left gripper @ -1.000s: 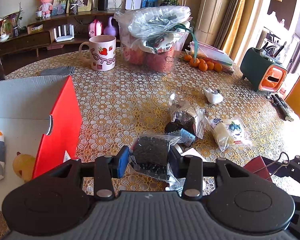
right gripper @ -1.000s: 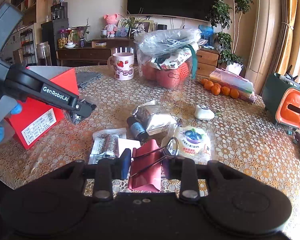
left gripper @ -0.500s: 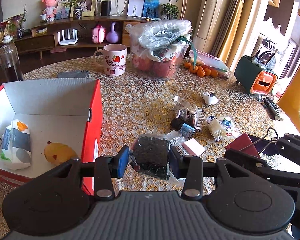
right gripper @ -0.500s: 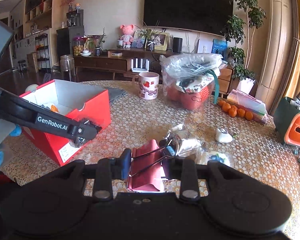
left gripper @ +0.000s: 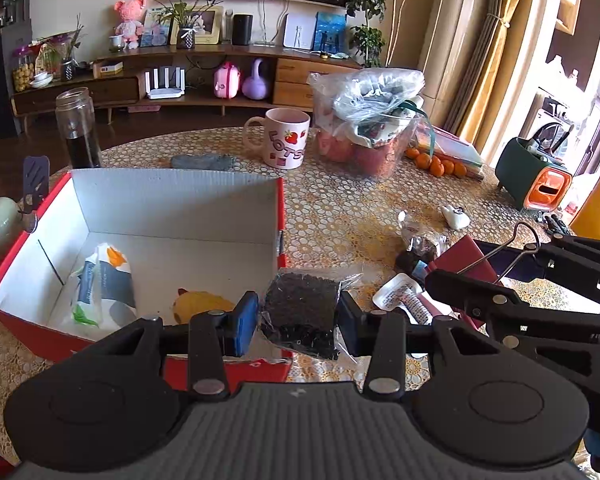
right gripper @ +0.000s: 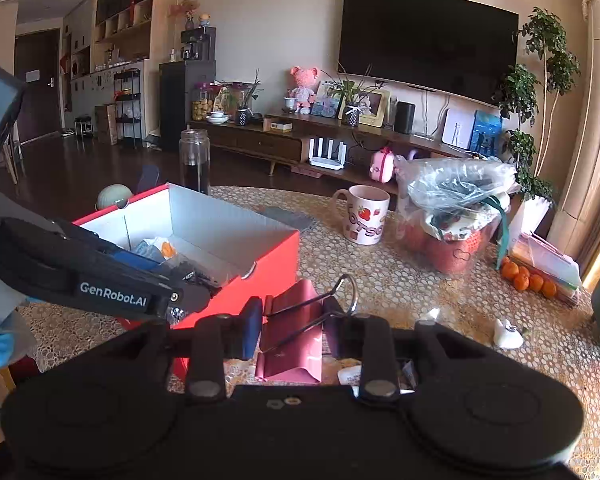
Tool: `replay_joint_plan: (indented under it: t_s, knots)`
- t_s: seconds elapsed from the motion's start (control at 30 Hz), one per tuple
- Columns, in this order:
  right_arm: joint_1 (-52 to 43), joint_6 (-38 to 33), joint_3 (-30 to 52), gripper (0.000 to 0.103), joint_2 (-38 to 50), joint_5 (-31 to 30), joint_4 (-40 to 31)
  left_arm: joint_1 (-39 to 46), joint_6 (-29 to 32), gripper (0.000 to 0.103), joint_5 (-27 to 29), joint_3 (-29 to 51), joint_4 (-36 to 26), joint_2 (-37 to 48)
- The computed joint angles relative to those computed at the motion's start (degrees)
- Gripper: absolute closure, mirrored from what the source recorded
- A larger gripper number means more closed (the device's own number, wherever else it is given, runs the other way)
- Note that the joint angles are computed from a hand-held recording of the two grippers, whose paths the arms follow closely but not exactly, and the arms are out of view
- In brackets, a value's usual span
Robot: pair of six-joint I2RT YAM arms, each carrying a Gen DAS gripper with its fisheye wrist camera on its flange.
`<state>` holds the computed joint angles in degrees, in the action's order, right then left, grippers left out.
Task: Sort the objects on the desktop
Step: 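Carry pink clip with right tool while left tool carries black packet to box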
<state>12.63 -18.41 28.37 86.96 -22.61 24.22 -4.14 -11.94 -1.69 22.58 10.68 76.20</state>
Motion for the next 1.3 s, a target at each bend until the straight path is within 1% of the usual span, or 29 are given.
replay_joint_plan:
  t_s: [0.3,0.6,0.7,0.83,0.97,1.07,1.3]
  knots:
    - [8.4,2.8,6.1,0.072,5.1,3.7,-0.4,10.5,5.2,0.061,4.7,-0.5,0.0,-0.5]
    - [13.5,5.9,15.5,0.072,12.6,5.2,-4.7,19.4,10.6,0.061,8.1,2.0,0.9,4.3]
    - [15.1,6.9,18.9,0.072,15.8,6.1,-6.0,21.7,11.9,0.061,9.0,3.6,1.3,6.9]
    - [16.6,7.9,23.7,0.072,20.1,7.0,-8.2,24.9,13.4,0.061,12.2,6.4,2.6,12.2]
    - [18.1,8.2,28.5,0.072,24.5,8.8,-9.9,25.7,14.9,0.061,11.1,9.5,3.1,17.2]
    - [18.4,9.5,33.1,0.072,28.0,8.8,-12.5,26.1,16.4,0.061,10.5,11.6,3.8,20.8]
    - [19.9,11.8,41.8,0.072,35.5,11.3,-17.0,26.6,19.0,0.062,10.5,17.5,4.1,29.1]
